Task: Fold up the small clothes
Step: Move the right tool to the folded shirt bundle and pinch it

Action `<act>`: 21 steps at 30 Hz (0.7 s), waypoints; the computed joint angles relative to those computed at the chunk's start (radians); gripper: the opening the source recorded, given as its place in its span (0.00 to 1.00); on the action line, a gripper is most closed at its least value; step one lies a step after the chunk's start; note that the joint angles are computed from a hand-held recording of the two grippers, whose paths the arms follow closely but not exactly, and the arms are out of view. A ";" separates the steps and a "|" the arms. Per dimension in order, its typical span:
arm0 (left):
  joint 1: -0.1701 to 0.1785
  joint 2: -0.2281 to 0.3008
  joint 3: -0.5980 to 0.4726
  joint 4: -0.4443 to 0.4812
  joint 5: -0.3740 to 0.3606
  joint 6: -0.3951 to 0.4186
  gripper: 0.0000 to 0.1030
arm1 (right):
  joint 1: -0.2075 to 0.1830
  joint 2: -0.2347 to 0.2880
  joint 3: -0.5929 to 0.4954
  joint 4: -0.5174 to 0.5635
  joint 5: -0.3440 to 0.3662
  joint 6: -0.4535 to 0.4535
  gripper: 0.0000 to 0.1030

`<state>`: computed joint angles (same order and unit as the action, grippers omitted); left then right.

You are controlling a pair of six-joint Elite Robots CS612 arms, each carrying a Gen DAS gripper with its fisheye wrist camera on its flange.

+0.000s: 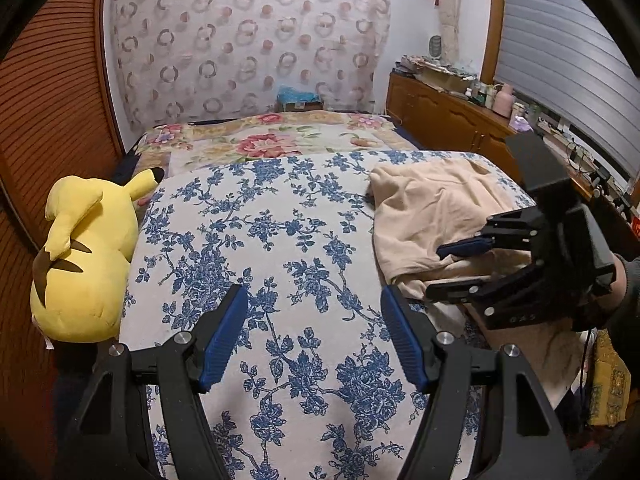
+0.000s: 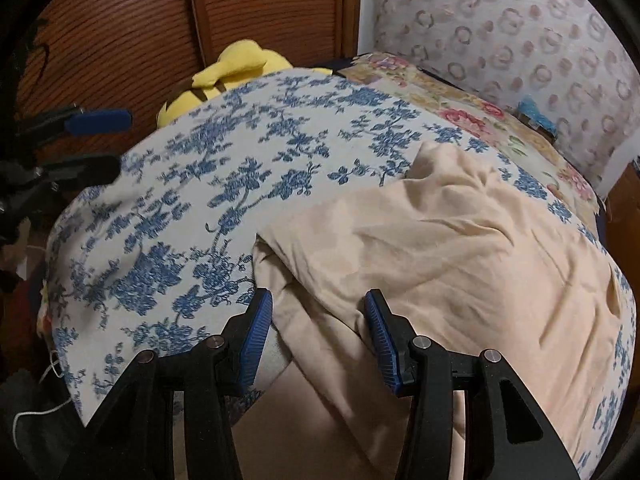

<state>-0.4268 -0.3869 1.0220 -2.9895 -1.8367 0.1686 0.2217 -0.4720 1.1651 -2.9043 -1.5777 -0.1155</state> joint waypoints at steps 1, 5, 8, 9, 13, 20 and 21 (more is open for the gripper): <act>0.000 0.000 -0.001 0.001 -0.001 0.001 0.68 | 0.001 0.006 -0.012 0.010 -0.003 -0.008 0.50; 0.001 0.001 -0.002 0.010 -0.011 -0.001 0.68 | 0.009 0.021 -0.044 0.034 -0.018 -0.036 0.51; 0.001 0.002 -0.005 0.017 -0.017 -0.002 0.68 | 0.019 0.034 -0.062 0.037 -0.052 -0.073 0.51; 0.000 0.002 -0.004 0.017 -0.016 -0.001 0.68 | 0.019 0.034 -0.060 0.033 -0.051 -0.078 0.51; -0.002 -0.001 0.002 0.016 -0.020 -0.001 0.68 | 0.019 0.037 -0.058 0.020 -0.042 -0.085 0.50; -0.003 0.008 -0.019 0.044 -0.072 -0.008 0.68 | -0.005 0.014 -0.015 -0.023 0.044 -0.072 0.06; -0.006 0.008 -0.021 0.044 -0.074 -0.006 0.68 | -0.009 0.007 -0.002 -0.053 0.047 -0.054 0.06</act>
<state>-0.4324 -0.3784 1.0013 -2.9452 -1.9108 0.1628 0.2129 -0.4650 1.1633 -2.9575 -1.5310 -0.1695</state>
